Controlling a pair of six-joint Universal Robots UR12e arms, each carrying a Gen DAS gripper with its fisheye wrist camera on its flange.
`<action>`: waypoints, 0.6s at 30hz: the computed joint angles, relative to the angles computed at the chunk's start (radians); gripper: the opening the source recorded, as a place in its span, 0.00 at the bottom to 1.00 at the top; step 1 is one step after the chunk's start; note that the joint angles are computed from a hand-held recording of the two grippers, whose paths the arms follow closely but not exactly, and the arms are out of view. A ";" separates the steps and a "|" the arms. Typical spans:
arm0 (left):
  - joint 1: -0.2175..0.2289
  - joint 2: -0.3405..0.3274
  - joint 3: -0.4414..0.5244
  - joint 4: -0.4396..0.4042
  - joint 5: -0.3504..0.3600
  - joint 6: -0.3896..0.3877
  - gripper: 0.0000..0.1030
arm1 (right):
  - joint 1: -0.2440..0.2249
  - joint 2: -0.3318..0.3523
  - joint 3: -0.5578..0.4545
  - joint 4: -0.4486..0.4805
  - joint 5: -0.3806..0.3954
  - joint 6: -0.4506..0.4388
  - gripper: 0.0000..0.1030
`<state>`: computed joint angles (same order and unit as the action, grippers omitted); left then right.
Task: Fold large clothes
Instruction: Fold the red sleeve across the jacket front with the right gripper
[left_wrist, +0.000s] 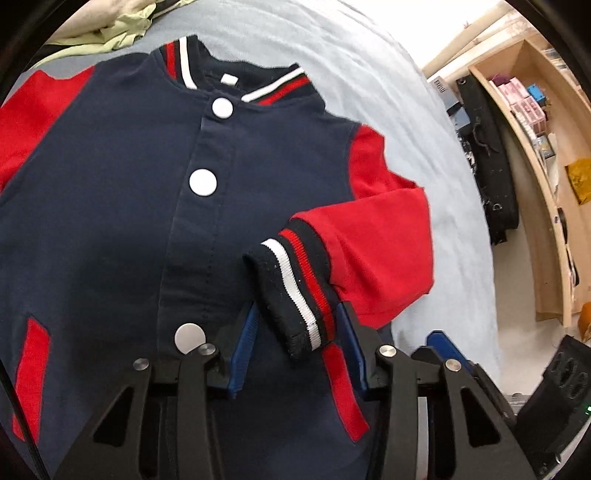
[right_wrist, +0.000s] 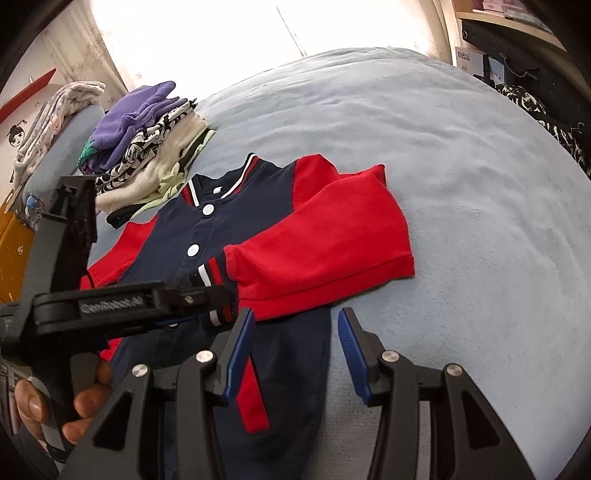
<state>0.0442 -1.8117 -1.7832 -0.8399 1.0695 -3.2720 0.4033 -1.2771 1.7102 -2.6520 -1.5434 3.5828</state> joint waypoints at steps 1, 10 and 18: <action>-0.004 -0.002 0.000 0.003 0.008 -0.004 0.41 | -0.001 0.000 0.000 -0.002 0.003 -0.001 0.46; -0.063 0.003 0.012 0.135 0.138 0.081 0.07 | -0.007 -0.006 0.016 -0.017 0.015 0.010 0.46; -0.068 0.014 0.048 0.324 0.266 0.157 0.08 | -0.011 -0.020 0.033 -0.031 0.000 0.019 0.46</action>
